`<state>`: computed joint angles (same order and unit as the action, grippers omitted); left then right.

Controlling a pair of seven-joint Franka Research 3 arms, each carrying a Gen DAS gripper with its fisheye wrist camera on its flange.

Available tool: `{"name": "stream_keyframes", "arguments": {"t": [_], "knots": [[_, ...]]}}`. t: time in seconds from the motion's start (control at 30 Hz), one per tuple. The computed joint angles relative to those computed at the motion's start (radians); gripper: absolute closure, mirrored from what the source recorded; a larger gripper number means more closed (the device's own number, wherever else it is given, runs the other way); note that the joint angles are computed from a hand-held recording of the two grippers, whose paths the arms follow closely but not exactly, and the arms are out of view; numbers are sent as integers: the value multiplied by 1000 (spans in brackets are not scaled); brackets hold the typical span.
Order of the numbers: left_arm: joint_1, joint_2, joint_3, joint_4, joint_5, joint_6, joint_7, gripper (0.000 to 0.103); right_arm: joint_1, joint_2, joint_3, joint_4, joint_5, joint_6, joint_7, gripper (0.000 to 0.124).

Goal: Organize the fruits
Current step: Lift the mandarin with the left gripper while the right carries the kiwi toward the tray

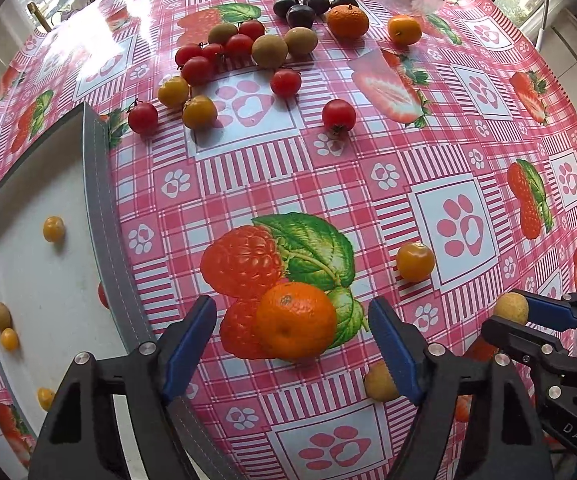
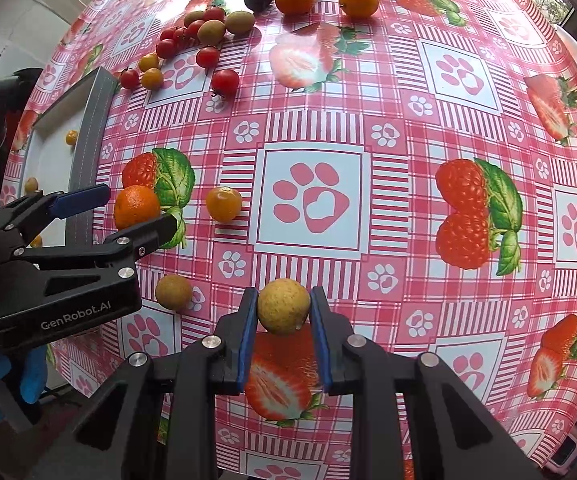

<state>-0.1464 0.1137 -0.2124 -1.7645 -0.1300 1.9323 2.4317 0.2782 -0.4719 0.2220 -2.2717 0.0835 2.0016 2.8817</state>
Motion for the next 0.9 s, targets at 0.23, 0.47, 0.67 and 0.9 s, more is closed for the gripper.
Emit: {"name": "stream_keyframes", "arguments": {"t": [0.23,0.47,0.67,0.9], "knots": [[2,-26,4,-43,-1,18,7,62,-1,1,0,7,-3,-6,0,96],[32,13,15,50,-58,-89,-7,62,-6,25,-6,36,-18,-7,-18,96],[54,23,19,116,-114,-133,10,62,-12,51,-10,82,-41,-16,-35,96],[87,61,27,223,-153,-161,-26,62,-14,114,-18,176,-83,-29,-90,96]]}}
